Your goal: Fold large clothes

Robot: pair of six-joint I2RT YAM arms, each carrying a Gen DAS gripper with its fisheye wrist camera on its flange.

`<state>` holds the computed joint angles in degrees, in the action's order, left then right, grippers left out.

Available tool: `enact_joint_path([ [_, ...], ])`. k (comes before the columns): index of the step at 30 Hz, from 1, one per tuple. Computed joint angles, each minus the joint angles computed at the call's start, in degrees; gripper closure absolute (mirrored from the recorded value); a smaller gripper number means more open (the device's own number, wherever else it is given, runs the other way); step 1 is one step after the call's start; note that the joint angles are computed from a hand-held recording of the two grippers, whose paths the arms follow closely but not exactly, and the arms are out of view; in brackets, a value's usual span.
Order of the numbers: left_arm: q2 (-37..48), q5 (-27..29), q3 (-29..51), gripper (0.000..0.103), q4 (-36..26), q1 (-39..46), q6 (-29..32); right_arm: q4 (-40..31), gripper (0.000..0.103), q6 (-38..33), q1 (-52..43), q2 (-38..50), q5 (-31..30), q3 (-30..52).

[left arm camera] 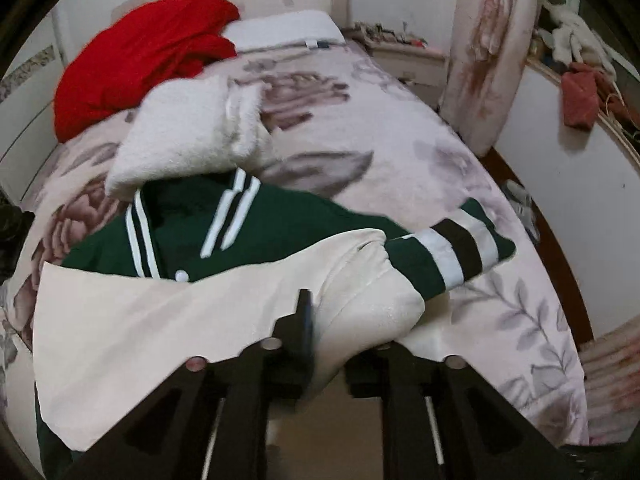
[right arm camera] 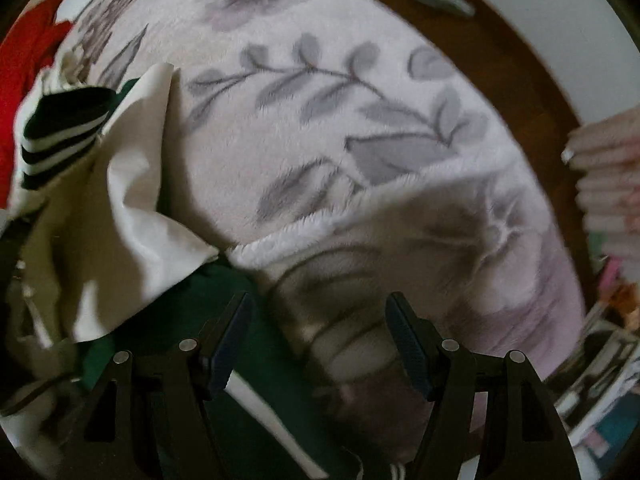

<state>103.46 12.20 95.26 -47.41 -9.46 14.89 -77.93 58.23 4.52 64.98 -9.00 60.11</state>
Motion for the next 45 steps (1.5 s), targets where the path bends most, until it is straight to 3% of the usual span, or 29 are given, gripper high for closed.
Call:
enact_joint_path([
  [1,0.17,0.08,-0.28,0.065,0.43,0.22,0.14,0.33,0.032,-1.54,-2.83,-1.89,-2.57,-1.35],
  [3,1.00,-4.67,1.32,0.008,-0.72,-0.10,-0.43,-0.12,0.032,-4.38,-7.12,-3.85,-5.85,-2.28],
  [4,1.43,-6.30,1.74,0.006,-1.01,-0.05,-0.40,-0.78,0.032,-6.08,-9.51,-4.35,-7.24,-2.13],
  [9,0.84,0.75,4.53,0.006,-8.34,6.95,1.32,-0.81,0.032,-11.11,-16.91,-1.68,-11.92,2.78],
  [12,-1.35,0.93,3.78,0.006,-10.83,12.23,3.75,4.10,0.032,-12.47,-18.30,3.25,-14.44,6.72],
  [16,-0.91,-5.71,2.62,0.006,-9.70,18.39,7.54,14.73,0.032,-10.98,-16.62,11.75,-19.24,10.68],
  [20,2.11,-17.75,-1.32,0.006,-2.27,21.83,9.61,23.90,0.032,-10.57,-12.83,23.34,-24.96,13.74],
  [21,3.42,-21.89,-2.49,0.006,0.56,22.31,10.17,23.55,0.032,-11.50,-11.89,25.93,-25.04,14.88],
  [23,6.31,-29.48,-3.48,0.006,5.03,22.96,11.69,15.60,0.036,-18.42,-8.77,36.41,-23.15,22.60],
  [25,8.87,-35.33,-3.02,0.006,8.02,23.51,12.00,14.28,0.036,-18.66,-10.07,38.56,-24.28,24.98],
  [28,10.87,-38.57,-1.83,0.006,9.87,23.75,10.06,21.88,0.036,-12.76,-17.08,35.82,-26.63,23.31],
  [30,12.46,-38.42,-0.08,0.006,8.17,23.49,7.13,23.43,0.036,-11.80,-20.33,38.61,-26.69,25.37],
  [32,14.50,-39.13,2.50,0.006,5.54,23.07,3.92,21.81,0.036,-13.37,-21.90,46.18,-28.83,30.57],
  [34,14.78,-39.59,3.17,0.006,4.47,22.64,1.72,19.13,0.036,-15.38,-21.65,56.37,-35.83,36.87],
  [36,13.99,-40.01,2.72,0.006,4.69,22.18,0.95,18.73,0.034,-14.97,-19.93,61.12,-39.08,39.35],
  [37,13.42,-39.91,2.44,0.006,4.84,21.98,0.96,18.96,0.045,-15.06,-18.93,61.74,-38.79,40.48],
  [38,12.77,-39.66,2.04,0.006,4.90,21.79,1.01,17.88,0.083,-16.24,-17.94,62.39,-38.15,42.72],
  [40,10.70,-38.10,0.82,0.006,5.51,21.29,1.74,11.24,0.092,-20.25,-15.18,63.96,-33.57,51.42],
  [45,4.44,-34.39,-3.99,0.006,7.92,19.43,4.48,4.89,0.095,-20.79,-12.17,66.32,-16.14,69.02],
])
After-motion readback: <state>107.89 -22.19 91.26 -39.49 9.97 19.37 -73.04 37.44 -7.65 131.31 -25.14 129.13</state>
